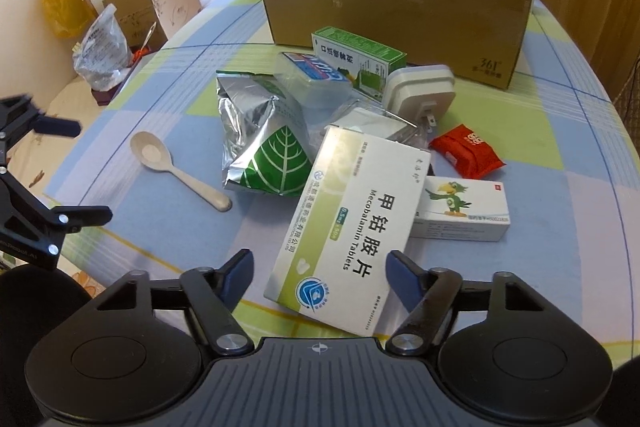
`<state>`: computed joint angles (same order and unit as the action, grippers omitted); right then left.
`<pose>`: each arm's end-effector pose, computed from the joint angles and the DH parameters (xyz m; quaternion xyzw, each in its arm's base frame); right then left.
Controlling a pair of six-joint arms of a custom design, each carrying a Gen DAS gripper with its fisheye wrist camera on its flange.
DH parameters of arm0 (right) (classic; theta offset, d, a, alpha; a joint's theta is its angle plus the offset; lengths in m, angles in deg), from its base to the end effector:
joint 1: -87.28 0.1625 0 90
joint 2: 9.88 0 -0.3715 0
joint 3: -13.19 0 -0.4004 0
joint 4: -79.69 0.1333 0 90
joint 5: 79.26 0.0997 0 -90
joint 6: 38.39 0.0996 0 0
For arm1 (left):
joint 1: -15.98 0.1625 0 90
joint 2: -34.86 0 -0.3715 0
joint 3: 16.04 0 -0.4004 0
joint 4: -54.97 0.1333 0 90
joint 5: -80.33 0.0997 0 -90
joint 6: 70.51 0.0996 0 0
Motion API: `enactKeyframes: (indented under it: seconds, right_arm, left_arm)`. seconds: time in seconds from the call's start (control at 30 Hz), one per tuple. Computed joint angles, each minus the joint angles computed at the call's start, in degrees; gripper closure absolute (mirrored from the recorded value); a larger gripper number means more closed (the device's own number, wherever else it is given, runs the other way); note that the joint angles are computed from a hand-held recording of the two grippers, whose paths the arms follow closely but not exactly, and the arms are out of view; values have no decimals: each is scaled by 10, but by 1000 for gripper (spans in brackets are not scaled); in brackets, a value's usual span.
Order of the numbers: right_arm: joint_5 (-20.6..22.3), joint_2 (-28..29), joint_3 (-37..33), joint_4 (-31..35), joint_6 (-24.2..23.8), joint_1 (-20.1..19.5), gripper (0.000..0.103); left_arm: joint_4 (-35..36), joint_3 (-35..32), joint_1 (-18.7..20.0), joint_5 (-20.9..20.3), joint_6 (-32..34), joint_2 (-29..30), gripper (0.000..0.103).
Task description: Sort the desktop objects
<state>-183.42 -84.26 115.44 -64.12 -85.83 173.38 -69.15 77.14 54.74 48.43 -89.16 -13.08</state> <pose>0.0688 -0.5919 0.2899 0.3330 -0.9083 0.1487 0.2047 -0.3459 -0.5571 0.0831 0.2893 0.8219 -0.2074 0.4447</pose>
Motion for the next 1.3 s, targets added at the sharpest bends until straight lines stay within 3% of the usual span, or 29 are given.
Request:
enactKeyframes:
  seconds: [0.1, 0.27, 0.4, 0.73, 0.97, 1.3]
  right_arm:
    - [0, 5, 3, -17, -13, 2, 39]
    - [-7, 12, 2, -36, -19, 8, 42]
    - [-9, 12, 11, -68, -26, 9, 42]
    - [-45, 24, 5, -73, -26, 16, 39]
    - [-68, 39, 2, -87, -16, 22, 33]
    - [-71, 59, -16, -78, 22, 26, 23]
  left_arm:
    - [-47, 6, 14, -10, 107, 3, 9]
    - [-85, 4, 37, -20, 201, 6, 12]
    - [-106, -5, 54, -38, 249, 8, 12]
    - [-91, -43, 92, -105, 382, 15, 20]
    - [-60, -87, 119, -156, 407, 22, 23]
    - [-29, -117, 133, -190, 436, 28, 24]
